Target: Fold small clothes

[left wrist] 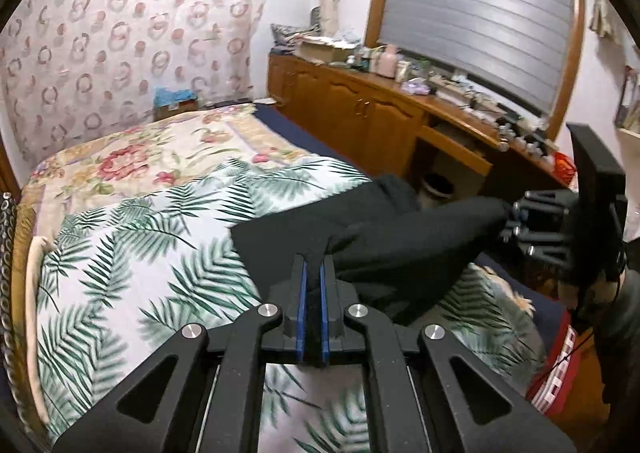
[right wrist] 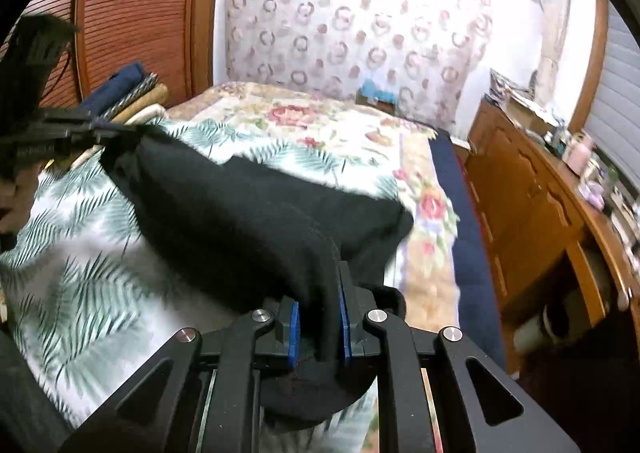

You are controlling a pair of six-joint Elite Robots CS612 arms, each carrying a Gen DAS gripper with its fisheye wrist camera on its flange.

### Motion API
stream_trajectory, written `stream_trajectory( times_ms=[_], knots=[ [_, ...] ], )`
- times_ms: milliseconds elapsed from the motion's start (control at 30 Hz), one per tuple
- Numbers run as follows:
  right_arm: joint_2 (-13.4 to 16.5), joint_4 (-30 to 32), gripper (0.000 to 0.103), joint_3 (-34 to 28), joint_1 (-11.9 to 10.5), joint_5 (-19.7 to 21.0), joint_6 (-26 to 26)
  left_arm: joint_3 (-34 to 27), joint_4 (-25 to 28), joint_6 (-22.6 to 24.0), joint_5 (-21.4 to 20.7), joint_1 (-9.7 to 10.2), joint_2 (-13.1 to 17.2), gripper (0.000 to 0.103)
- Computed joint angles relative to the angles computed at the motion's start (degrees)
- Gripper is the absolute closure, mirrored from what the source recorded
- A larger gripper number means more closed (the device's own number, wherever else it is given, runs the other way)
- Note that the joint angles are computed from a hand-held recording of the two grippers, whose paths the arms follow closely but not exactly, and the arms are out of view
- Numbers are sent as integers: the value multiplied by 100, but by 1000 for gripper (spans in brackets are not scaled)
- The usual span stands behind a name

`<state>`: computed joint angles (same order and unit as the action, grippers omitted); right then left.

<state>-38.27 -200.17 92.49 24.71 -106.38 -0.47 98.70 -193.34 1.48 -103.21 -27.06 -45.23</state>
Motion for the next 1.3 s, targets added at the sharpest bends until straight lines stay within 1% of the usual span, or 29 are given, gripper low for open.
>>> stream_trajectory(
  times_ms=[133, 267, 333, 367, 433, 467, 500, 533, 600, 633, 700, 733, 767, 800, 867, 900, 967, 1100, 1200, 1300],
  knots=[
    [160, 382, 88, -487, -176, 411, -36, -400, 338, -101, 161, 52, 194, 97],
    [311, 791, 88, -890, -321, 733, -61, -768, 701, -88, 271, 92, 396, 97],
    [345, 904, 88, -935, -402, 900, 4, -915, 846, -80, 258, 114, 484, 97],
    [294, 892, 88, -842, -472, 1005, -5, -951, 894, -82, 256, 120, 510, 97],
    [254, 968, 88, -804, -504, 1079, -18, -1049, 1062, -105, 205, 140, 569, 97],
    [213, 984, 88, -765, -524, 1131, -26, -1075, 1138, -105, 194, 147, 579, 94],
    [211, 976, 84, -763, -541, 1191, -7, -1094, 1189, -93, 221, 148, 586, 86],
    [134, 939, 81, -669, -541, 1202, 32, -1102, 1197, -62, 234, 152, 593, 81],
    [112, 887, 70, -667, -548, 1135, 154, -1090, 1132, 25, 114, 180, 598, 62],
    [104, 822, 68, -658, -538, 1062, 232, -1079, 1105, 54, 69, 186, 594, 58],
    [93, 674, 57, -650, -543, 930, 365, -1034, 1048, 142, 25, 191, 572, 49],
    [79, 615, 54, -645, -526, 796, 393, -1033, 1049, 178, -6, 194, 571, 46],
    [79, 580, 52, -653, -496, 647, 383, -1012, 1051, 229, -78, 202, 560, 40],
    [42, 553, 51, -621, -472, 517, 368, -985, 1054, 268, -144, 208, 551, 38],
    [-15, 504, 48, -546, -439, 384, 405, -958, 1126, 373, -217, 206, 540, 38],
    [-57, 454, 43, -484, -423, 335, 417, -945, 1167, 453, -236, 202, 545, 38],
    [-120, 335, 39, -362, -378, 199, 450, -951, 1298, 591, -176, 181, 563, 38],
    [-152, 448, 39, -210, -313, 168, 355, -1099, 1527, 703, -103, 167, 675, 38],
    [-140, 782, 39, -202, -358, 373, 462, -1283, 1705, 739, -17, 162, 773, 38],
    [-83, 1086, 39, -306, -427, 504, 614, -1498, 1813, 661, 13, 184, 868, 38]
  ],
)
